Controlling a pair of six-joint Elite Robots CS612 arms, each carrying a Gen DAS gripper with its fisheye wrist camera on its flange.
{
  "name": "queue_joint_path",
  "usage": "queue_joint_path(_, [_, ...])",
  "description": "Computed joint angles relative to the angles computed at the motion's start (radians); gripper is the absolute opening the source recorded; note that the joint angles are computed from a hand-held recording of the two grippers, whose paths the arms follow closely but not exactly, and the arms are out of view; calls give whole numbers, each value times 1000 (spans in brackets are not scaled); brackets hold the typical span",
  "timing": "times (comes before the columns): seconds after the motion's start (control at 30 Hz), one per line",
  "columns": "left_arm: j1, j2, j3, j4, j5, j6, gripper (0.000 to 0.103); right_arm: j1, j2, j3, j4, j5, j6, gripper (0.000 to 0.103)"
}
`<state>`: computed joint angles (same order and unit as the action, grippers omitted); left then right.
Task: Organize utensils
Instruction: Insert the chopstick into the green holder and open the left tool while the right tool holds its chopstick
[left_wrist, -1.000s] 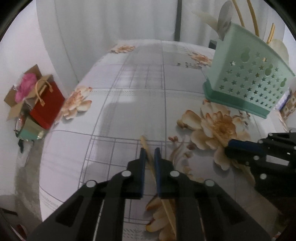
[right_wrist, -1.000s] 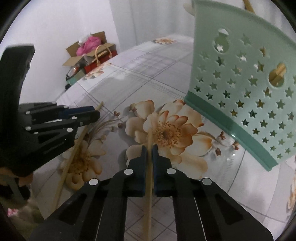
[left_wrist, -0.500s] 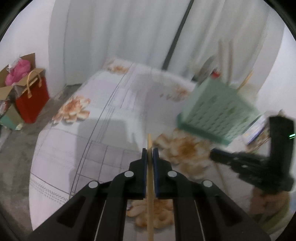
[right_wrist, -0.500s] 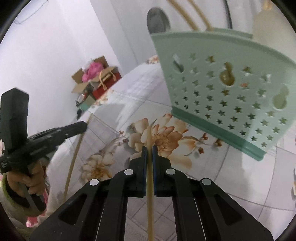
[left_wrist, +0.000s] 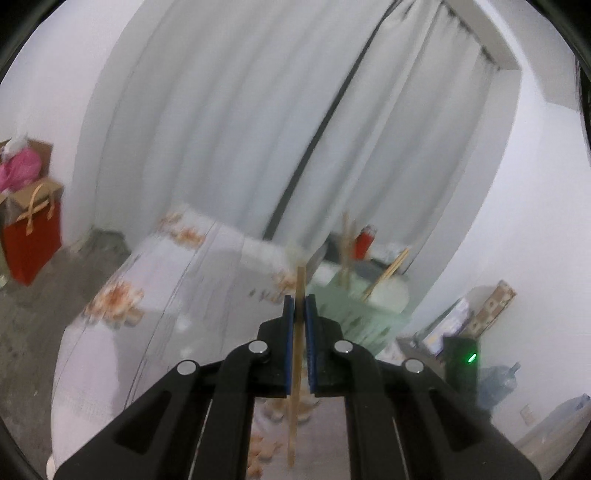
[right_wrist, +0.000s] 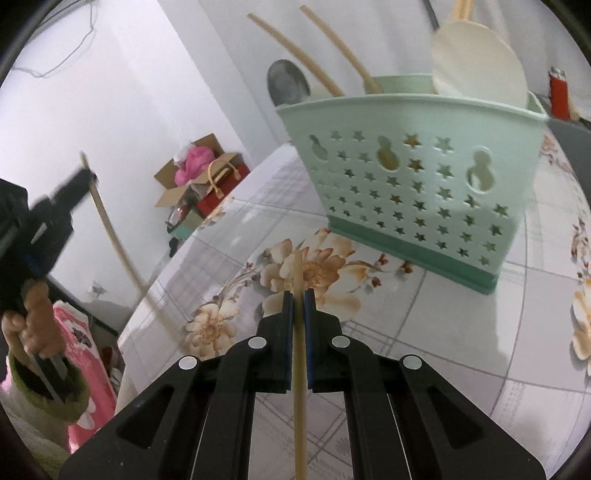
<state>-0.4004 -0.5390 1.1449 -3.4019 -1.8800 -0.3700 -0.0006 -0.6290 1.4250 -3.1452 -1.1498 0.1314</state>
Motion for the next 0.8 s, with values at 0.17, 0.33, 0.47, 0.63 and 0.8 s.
queue_joint_path(0.17, [2,38,-121,-40,-74,-1,5,-5,-14,23,-28,-14,15,4])
queue_joint_path(0.33, [0,102,-305,-38,-128,-30,5,-10,-23,37,-53,-21,29,4])
queue_joint_path(0.47, [-4,162,-472,31,-137,-39,5,-10,-28,45,-61,-24,30,4])
queue_joint_path(0.63, [-12,276,-719,157,-106,-64,5,-11,-38,56,-65,-33,29,4])
queue_joint_path(0.8, [-25,393,-920,308,-80,-59,5,-13,-43,62,-63,-45,32,4])
